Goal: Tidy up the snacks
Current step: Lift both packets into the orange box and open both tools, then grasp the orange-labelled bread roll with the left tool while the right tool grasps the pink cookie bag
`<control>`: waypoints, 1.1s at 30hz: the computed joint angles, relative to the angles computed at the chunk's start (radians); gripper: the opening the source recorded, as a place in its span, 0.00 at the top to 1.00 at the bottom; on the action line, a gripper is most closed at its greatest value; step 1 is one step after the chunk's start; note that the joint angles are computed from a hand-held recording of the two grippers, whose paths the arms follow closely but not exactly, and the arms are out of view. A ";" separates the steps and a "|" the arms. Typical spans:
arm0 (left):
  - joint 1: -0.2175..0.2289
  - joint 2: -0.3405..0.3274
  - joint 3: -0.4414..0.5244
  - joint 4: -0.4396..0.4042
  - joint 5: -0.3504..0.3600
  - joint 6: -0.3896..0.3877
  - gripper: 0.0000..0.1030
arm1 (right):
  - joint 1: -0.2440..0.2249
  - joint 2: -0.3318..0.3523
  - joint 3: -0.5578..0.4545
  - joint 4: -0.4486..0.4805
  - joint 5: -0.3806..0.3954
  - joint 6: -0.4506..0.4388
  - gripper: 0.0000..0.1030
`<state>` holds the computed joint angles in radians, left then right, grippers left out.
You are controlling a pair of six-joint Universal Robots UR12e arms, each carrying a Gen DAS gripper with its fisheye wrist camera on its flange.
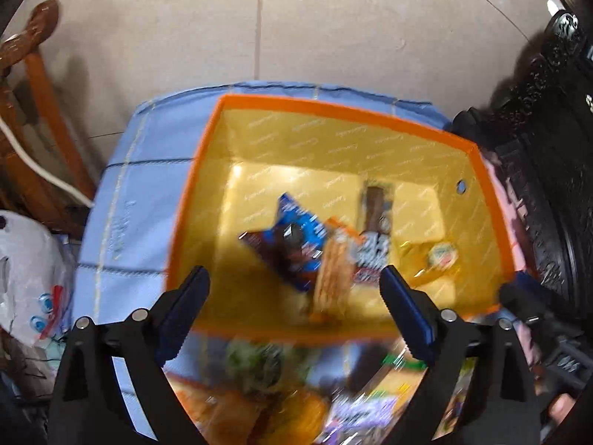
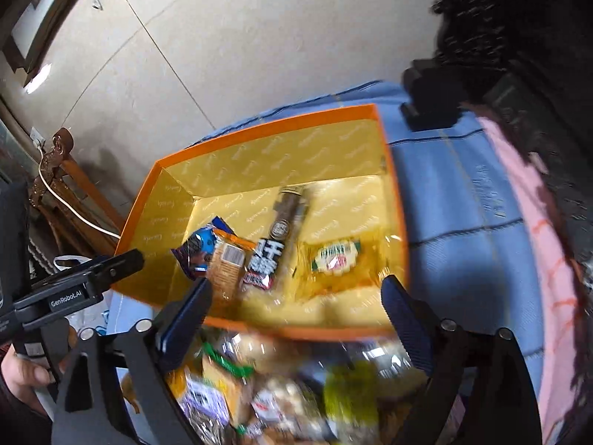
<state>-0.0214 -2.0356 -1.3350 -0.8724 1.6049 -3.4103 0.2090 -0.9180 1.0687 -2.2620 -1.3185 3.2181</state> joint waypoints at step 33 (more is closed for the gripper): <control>0.018 0.188 -0.331 -0.050 0.035 0.123 0.09 | 0.023 -0.327 0.475 0.033 -0.073 0.075 0.04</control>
<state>-0.0038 -1.8472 -1.6656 -0.9225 1.6398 -3.2876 0.2321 -1.2455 1.5433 -2.2291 -1.3914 3.2932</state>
